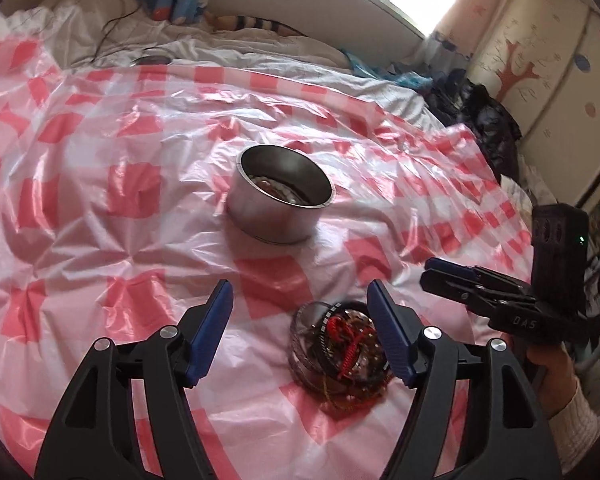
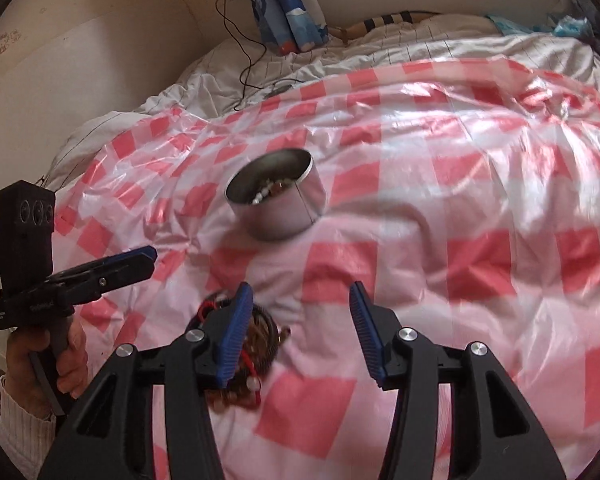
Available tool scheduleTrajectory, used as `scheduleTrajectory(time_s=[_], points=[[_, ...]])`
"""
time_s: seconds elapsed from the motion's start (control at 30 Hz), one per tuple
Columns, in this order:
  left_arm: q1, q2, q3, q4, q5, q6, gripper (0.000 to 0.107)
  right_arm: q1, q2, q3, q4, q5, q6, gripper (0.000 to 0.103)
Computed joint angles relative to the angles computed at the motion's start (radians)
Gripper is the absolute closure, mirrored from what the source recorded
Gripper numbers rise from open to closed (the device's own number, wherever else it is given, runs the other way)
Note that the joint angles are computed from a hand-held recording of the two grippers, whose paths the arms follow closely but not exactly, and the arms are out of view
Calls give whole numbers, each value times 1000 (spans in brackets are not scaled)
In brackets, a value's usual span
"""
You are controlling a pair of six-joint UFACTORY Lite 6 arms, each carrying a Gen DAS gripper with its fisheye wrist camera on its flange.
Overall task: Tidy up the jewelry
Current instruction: 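Grasp red cord bracelets from the pile with both grippers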
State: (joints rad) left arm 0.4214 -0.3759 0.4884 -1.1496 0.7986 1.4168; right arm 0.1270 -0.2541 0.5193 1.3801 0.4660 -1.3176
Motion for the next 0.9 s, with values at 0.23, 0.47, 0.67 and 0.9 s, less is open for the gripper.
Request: scheduleTrajectory(time_s=[0.23, 0.47, 0.67, 0.9], points=[[-233, -76, -77, 41, -133, -3, 41, 80, -73, -40, -88, -97, 72, 53], [-229, 7, -53, 7, -92, 26, 54, 259, -88, -43, -320, -184, 198, 57], [-293, 42, -48, 1, -176, -1, 68, 271, -97, -52, -412, -216, 288, 57], [-328, 26, -48, 50, -273, -55, 101, 303, -86, -45, -435, -225, 296, 57]])
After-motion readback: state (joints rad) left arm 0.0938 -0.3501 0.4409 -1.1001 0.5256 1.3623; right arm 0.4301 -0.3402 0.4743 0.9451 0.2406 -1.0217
